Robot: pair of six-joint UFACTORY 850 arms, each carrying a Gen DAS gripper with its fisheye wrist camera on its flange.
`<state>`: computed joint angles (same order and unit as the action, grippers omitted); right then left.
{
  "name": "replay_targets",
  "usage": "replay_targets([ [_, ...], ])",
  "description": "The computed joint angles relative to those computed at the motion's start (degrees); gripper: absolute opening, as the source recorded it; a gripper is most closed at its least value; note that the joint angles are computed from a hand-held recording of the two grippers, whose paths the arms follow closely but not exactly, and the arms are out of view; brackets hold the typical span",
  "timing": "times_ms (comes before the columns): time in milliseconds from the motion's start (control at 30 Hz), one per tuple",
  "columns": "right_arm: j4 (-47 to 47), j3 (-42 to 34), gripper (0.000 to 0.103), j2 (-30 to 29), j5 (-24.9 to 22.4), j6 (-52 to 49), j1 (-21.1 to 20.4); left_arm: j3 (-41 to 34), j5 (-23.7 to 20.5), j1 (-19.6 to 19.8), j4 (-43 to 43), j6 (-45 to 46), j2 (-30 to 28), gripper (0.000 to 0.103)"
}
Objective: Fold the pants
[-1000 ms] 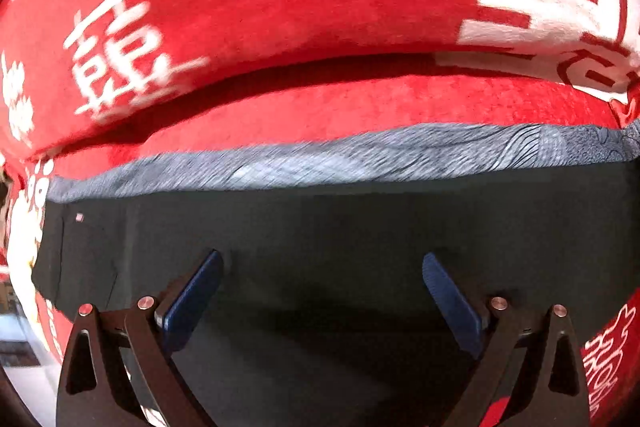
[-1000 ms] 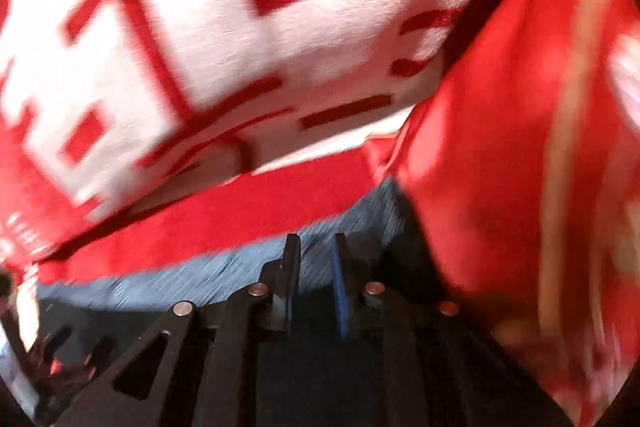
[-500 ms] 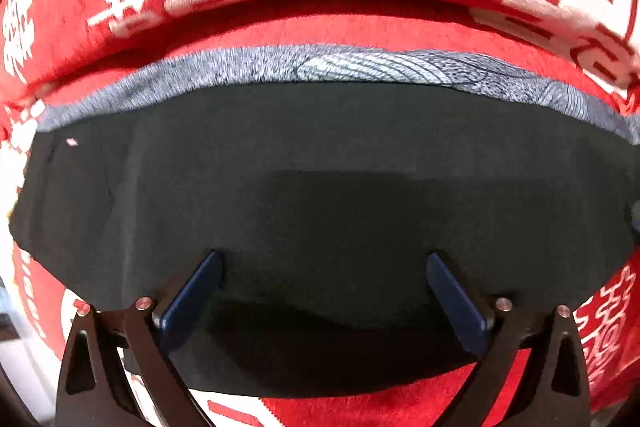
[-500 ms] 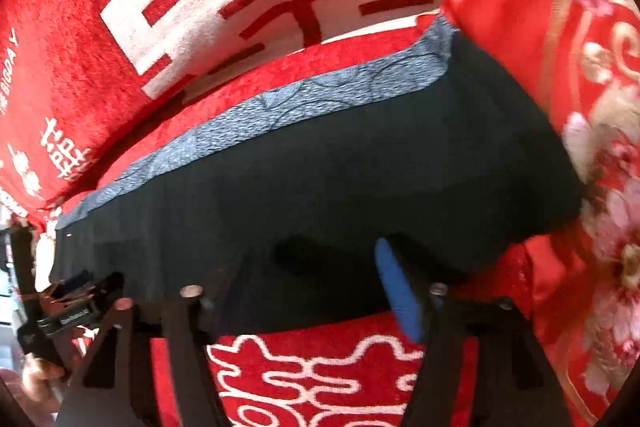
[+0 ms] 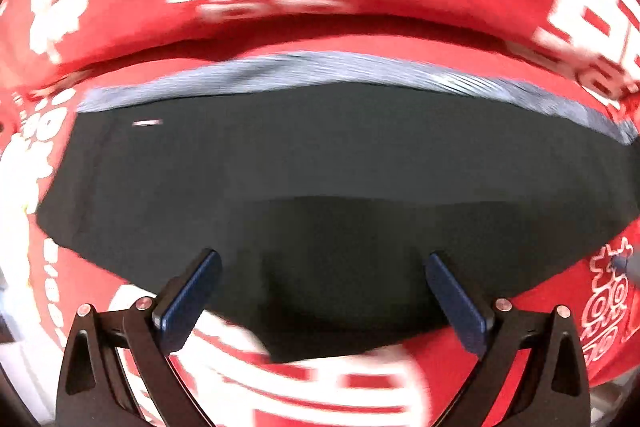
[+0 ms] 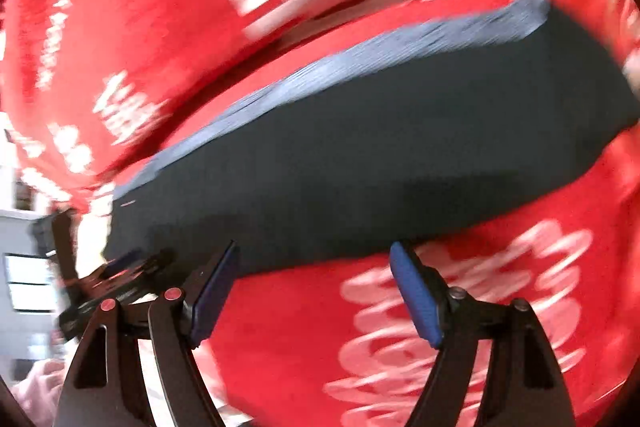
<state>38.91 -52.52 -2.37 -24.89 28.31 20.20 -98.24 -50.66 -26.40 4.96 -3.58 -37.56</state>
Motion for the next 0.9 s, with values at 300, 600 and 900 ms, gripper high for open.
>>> replay_targets([
  [300,54.0,-11.6,0.070,-16.0,5.4,-40.7,11.7,-4.6,2.3,8.6,10.9,1.1,-2.9,0.103],
  [600,67.7,-15.1,0.062,-21.8,5.6,-52.0,12.6,-11.2,5.2,14.2,9.2,5.8,-11.5,0.103],
  [900,72.3,-17.2,0.009,-21.6,7.2,-54.5,11.9,-10.7,4.2,15.4,7.9,7.4,-9.8,0.103],
])
